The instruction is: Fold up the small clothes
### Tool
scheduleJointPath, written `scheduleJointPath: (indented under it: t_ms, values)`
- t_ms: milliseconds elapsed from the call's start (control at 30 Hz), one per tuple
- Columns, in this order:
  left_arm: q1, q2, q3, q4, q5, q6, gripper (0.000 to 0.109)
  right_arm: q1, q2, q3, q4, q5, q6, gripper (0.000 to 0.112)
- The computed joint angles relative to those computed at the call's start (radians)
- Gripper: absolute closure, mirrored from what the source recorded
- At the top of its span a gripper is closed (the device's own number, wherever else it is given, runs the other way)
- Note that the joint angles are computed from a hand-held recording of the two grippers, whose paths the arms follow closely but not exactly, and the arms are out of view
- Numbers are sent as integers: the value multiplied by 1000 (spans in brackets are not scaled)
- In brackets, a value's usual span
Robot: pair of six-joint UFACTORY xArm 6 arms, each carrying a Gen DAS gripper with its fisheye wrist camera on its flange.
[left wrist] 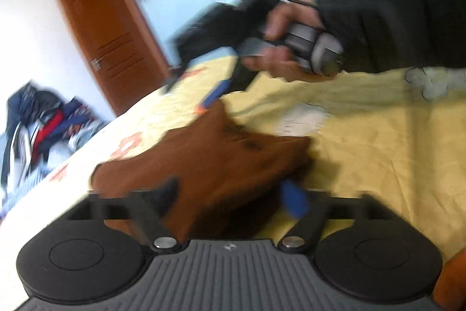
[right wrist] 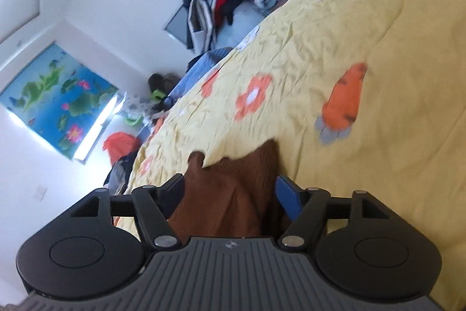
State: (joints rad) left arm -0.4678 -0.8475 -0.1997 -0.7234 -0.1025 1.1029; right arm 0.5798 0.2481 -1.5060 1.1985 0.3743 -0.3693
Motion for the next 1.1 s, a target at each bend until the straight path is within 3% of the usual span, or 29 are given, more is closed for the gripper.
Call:
scheduleJointPath:
  t_ms: [67,133,200,367,433,533,567,600,633,667,800,867,967,1033,1100]
  values:
    - [93,-39,-41,-153,103,84,22,-7,44,-60,-177,31,111,41]
    - [214,5,-108,-144,181,0,22,-13,93,-121,-339,85,203,37]
    - [315,115,-199,-141,223,-122,22,-20,140,-178,-366,144,231,35]
    - [606,426,-495,-296,649,-395,23,-20,114,-125,-420,161,261,30]
    - [649,524,-579,-368,743,-407,23,-21,93,-100,-393,167,225,30]
    - [644,640,-690,-425,815,-372,24,-23,106,-124,-383,195,220,28]
    - [648,679,-723,-442,852,-366,25,-24,118,-144,-374,215,214,32]
    - [645,714,-758,-446,872,-378,35,-24,130,-163,-372,236,208,40]
    - [639,747,-798,-410,891,-419,78,-26,150,-194,-387,271,217,66]
    - [627,781,-834,-358,890,-467,91,-27,173,-229,-425,310,246,84]
    - [593,752,-823,-348,782,-395,96,-9,189,-253,-425,277,223,86]
    - [606,752,-845,-393,775,-318,96,0,201,-271,-356,243,170,86]
    - [619,771,-892,-346,713,-308,96,16,292,-401,-303,216,147,86]
    - [614,802,-917,-273,639,-329,94,31,383,-519,-339,195,201,85]
    - [597,828,-905,-116,534,-403,89,40,491,-664,-504,220,374,77]
